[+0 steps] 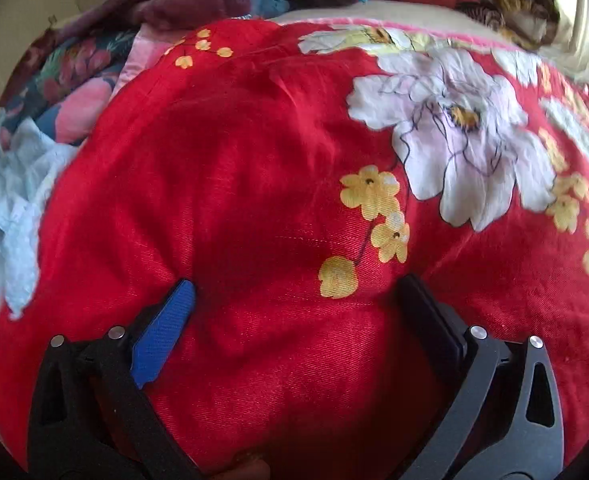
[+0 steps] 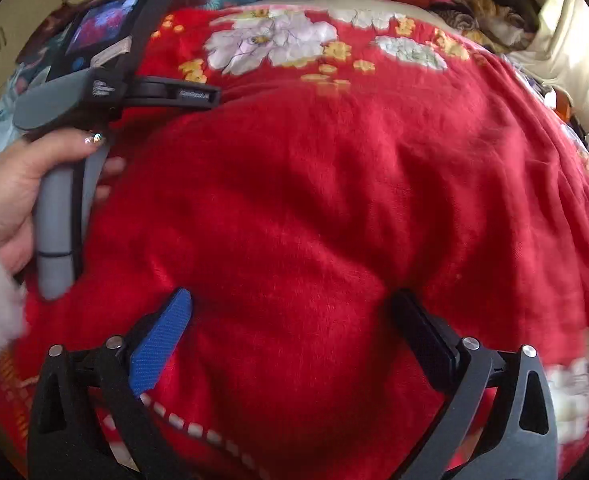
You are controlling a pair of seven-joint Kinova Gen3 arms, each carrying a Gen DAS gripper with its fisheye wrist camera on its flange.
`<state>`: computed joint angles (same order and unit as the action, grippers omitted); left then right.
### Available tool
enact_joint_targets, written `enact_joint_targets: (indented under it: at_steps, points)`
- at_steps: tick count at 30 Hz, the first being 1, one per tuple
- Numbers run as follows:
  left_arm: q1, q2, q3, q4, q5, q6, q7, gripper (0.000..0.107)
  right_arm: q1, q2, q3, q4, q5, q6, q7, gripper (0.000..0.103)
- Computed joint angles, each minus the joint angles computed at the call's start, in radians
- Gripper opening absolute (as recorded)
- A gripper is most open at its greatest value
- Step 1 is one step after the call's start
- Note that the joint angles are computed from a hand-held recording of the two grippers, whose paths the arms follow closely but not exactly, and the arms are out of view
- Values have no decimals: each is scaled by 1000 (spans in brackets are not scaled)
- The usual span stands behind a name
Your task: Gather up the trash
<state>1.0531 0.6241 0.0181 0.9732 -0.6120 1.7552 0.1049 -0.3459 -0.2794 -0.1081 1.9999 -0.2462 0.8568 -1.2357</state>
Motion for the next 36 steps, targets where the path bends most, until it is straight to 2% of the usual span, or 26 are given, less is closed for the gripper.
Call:
enact_joint_targets:
  at_steps: [2, 4, 8, 12, 36]
  points:
    - [7, -11, -1, 12, -6, -9, 16, 93, -40, -40, 64, 59, -68, -78, 81, 98]
    - [1, -7, 4, 3, 2, -1, 7, 94, -55, -34, 97, 70, -117, -103, 123, 98]
    - [6, -7, 4, -2, 2, 4, 9, 93, -26, -23, 73, 47, -122, -88, 127, 98]
    - [-8, -12, 4, 19, 3, -17, 7, 93, -22, -40, 86, 73, -138, -92, 153, 98]
    - [-8, -11, 6, 16, 3, -14, 7, 94, -11, -39, 79, 75, -148, -93, 162, 98]
